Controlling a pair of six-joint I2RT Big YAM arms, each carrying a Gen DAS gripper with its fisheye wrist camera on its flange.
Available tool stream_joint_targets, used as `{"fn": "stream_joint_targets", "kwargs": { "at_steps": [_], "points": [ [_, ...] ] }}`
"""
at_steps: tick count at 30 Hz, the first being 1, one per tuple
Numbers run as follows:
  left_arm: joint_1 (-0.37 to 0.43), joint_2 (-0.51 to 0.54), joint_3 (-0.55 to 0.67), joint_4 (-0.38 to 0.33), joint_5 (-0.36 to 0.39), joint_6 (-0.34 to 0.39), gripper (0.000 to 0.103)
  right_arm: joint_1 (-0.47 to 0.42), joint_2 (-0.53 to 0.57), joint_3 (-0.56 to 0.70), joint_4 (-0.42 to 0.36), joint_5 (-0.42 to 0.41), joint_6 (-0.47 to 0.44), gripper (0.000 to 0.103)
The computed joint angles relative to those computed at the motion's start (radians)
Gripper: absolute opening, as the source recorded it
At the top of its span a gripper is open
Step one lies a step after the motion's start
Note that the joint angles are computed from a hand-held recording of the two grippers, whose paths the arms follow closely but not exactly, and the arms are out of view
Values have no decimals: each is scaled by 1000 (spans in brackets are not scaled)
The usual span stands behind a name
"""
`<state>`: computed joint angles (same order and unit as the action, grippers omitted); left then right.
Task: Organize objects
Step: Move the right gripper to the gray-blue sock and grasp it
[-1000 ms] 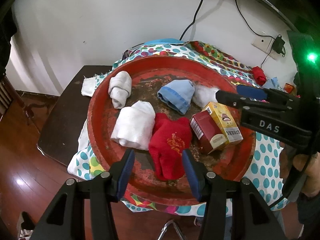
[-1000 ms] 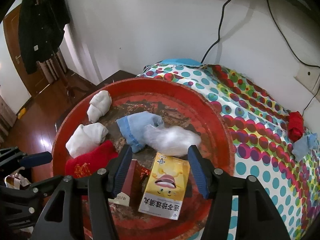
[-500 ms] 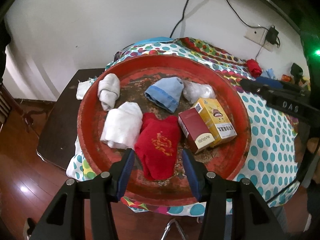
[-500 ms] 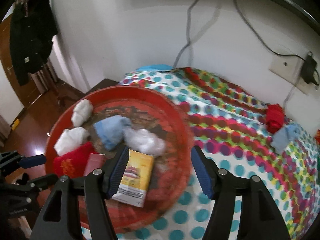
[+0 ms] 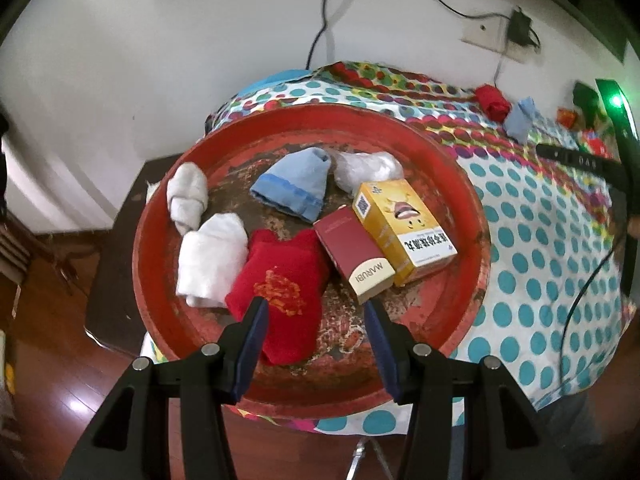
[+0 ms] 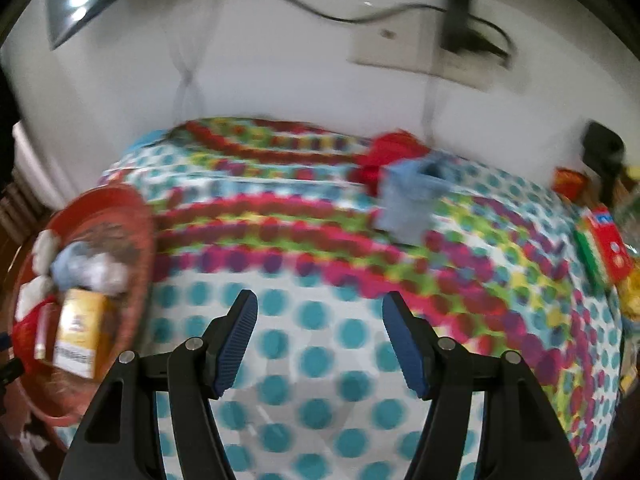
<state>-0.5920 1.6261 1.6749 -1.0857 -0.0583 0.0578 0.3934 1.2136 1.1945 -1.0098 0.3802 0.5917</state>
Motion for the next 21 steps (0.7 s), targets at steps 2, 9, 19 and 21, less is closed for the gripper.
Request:
{"fn": "stream_joint_targets", "kwargs": {
  "at_steps": [2, 9, 19, 21],
  "points": [
    [-5, -4, -1, 3, -21, 5, 51, -35, -23, -36, 19, -9, -8, 63],
    [-26, 21, 47, -30, 9, -31, 51, -137, -46, -98, 111, -60, -86, 69],
    [-161, 230, 342, -162, -26, 53, 51, -219, 100, -26, 263, -80, -139, 74],
    [-183, 308, 457, -207, -21, 60, 51, -233, 124, -23, 293, -92, -146, 73]
  ]
}}
